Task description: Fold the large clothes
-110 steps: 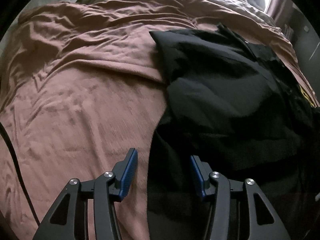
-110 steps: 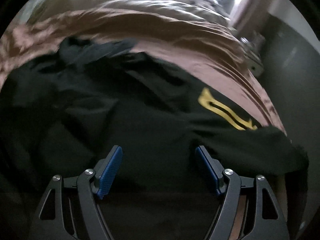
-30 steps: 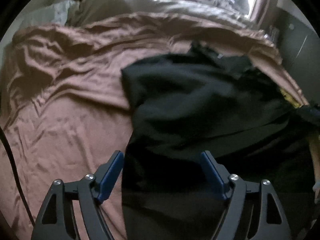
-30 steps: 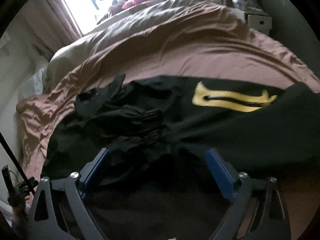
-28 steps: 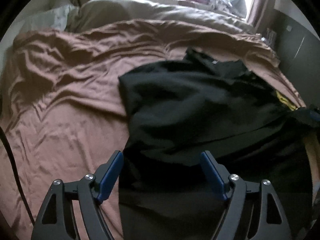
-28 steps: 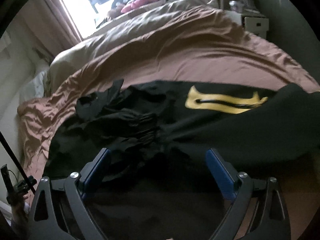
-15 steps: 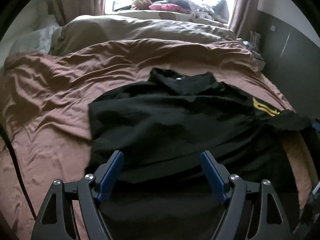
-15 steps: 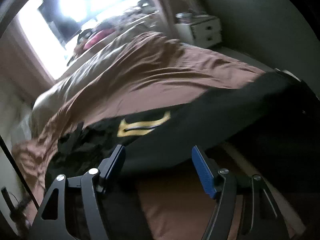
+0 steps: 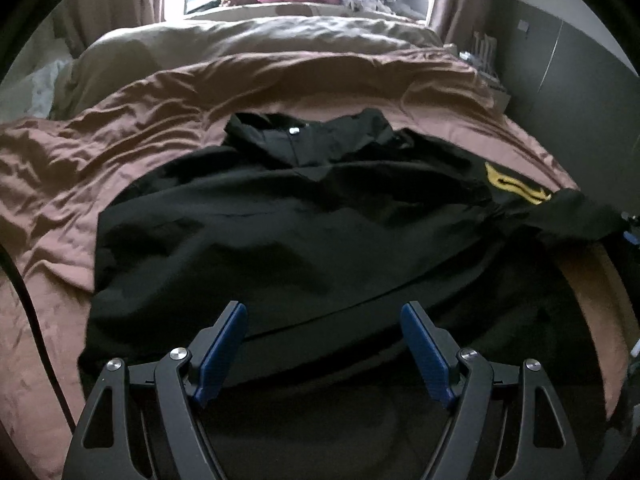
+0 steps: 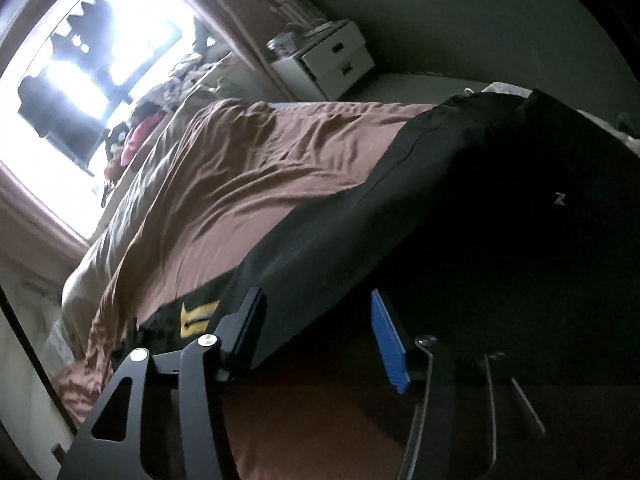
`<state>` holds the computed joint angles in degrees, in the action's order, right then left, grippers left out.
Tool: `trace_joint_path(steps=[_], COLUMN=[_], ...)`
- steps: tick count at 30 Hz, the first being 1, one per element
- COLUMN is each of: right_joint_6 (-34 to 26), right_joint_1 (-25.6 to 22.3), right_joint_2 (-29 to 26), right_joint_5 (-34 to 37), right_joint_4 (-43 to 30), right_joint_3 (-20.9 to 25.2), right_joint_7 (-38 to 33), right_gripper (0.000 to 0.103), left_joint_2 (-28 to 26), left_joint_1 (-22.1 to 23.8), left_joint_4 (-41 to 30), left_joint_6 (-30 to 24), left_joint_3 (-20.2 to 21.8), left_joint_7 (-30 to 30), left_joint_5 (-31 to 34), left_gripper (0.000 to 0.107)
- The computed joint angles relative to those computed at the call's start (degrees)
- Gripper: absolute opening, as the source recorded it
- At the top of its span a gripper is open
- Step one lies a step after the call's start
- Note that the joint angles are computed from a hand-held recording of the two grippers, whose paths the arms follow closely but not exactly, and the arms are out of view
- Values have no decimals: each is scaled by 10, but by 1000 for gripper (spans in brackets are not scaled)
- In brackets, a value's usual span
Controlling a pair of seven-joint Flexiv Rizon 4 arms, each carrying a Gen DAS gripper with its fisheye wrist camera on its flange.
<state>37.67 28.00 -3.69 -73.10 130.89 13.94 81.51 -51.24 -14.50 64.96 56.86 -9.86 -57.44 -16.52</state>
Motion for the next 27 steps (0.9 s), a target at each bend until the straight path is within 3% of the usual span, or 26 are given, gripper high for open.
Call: trace_joint_path(steps=[1,3,4,5,7,11,14,16,23,27], right_joint_6=[-4,-13,-18,-29,-69,-161,-191,-212,-233,-236], right_joint_1=[-1,-3,-4,-1,12,48,71,89,148,179], right_joint_2=[0,-1,1,2,-1,-17,-33,-49,-112,-141], right_joint_5=[0,5,6,7,19,38,17,7,-28,-28], right_joint_4=[1,3,6,3,-16,-80,-134,-179,-322,-391], right_joint_3=[-2,-3,-2,0,8,18,15,12,-15,-35], right_joint_7=[5,9,9,4,-18,-112,-172,-215,-338,-404], right_gripper=[46,31,16,9,2,0,0,0,0,0], left_joint_2=[-9,-27,-33,-40,-45,-28,-10,9,70,100], left_joint_1=[-4,-11,-12,-13,-15,-8,-3,-13,32,42], left_joint_4=[-11,-34,-43,-51,-57,-19,5,27,114,164], left_joint_6=[-4,-14,-20,-28,-31,8,17,43,67,106], left_joint_3=[6,15,16,18,21,5,-2,16,-39,-43], left_joint_7=[-4,-14,-20,-27,-38,-26,-24,-40,-28,-34], left_joint_5=[4,11,12,12,16,14,7,19,-41,-65], left_gripper=[80,80,80,80,80,80,80,80,80,80])
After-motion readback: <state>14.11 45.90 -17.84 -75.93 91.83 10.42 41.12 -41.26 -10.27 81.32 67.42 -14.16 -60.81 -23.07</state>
